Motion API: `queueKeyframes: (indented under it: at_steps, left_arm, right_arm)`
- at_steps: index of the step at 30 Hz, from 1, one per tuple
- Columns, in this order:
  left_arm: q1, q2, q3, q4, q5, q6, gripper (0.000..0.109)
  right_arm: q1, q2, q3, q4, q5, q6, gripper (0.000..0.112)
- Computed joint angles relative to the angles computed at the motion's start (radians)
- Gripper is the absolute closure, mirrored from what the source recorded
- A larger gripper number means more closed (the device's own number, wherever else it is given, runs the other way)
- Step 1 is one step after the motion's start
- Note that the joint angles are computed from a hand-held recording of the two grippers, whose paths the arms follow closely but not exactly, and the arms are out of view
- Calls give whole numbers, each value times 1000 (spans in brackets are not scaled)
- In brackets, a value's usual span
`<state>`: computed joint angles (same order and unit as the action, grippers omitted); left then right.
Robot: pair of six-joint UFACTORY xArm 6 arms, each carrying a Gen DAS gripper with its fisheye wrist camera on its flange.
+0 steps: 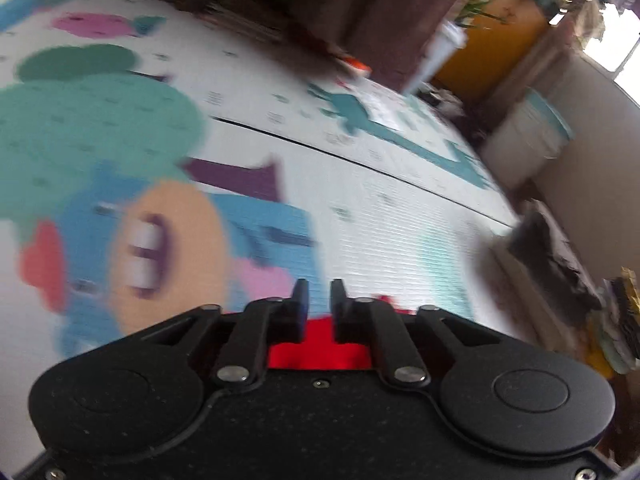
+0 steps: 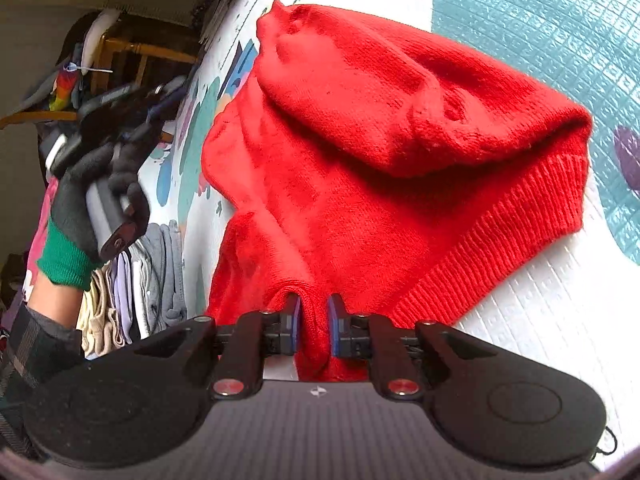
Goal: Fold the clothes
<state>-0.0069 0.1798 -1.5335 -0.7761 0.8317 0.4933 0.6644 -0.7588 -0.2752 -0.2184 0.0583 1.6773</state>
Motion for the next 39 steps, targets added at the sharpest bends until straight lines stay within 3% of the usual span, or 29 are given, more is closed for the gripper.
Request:
queueKeyframes:
  at_steps: [5, 10, 12, 16, 19, 21, 23, 24, 25, 27, 30, 31, 34, 39]
  left_arm:
    - [19, -19, 50, 101, 59, -37, 94]
    - [37, -25, 100, -16, 104, -45, 92]
    - [26, -46, 126, -47, 76, 16, 104]
    - [-39, -84, 145, -27, -1, 60, 104]
    - [-137, -94, 180, 114, -114, 66, 104]
    - [-186, -86, 213, 194, -166, 88, 103]
    - [-209, -88, 254, 171, -213, 168, 89]
    - [-198, -89, 252, 96, -183, 220, 65]
    - [-167, -88, 234, 21, -111, 239, 59]
    - [-101, -87, 205, -128, -11, 252, 59]
    - [-15, -102, 180, -239, 79, 322, 60]
    - [15, -107, 173, -255, 112, 349, 70]
    - [76, -133, 182, -248, 189, 427, 86]
    - [89, -159, 213, -184, 253, 426, 86]
  right_arm:
    - [-7, -3, 3, -40, -3, 11, 97]
    - [-3, -36, -7, -83, 58, -19, 95]
    - [-4, -44, -22, -113, 89, -17, 95]
    - [0, -50, -41, -152, 145, 19, 95]
    - [8, -57, -38, -155, 165, 31, 96]
    - [15, -59, -38, -150, 175, 20, 96]
    - [22, -54, -50, -136, 195, -19, 96]
    - [25, -52, -56, -129, 205, -39, 96]
    - [27, -50, -63, -120, 217, -63, 96]
    - [32, -48, -81, -103, 247, -125, 96]
    - [40, -51, -104, -107, 294, -209, 96]
    - [43, -55, -111, -124, 307, -227, 96]
    - [60, -36, -162, -206, 367, -284, 93]
    - [73, 88, -267, -251, 375, -476, 72]
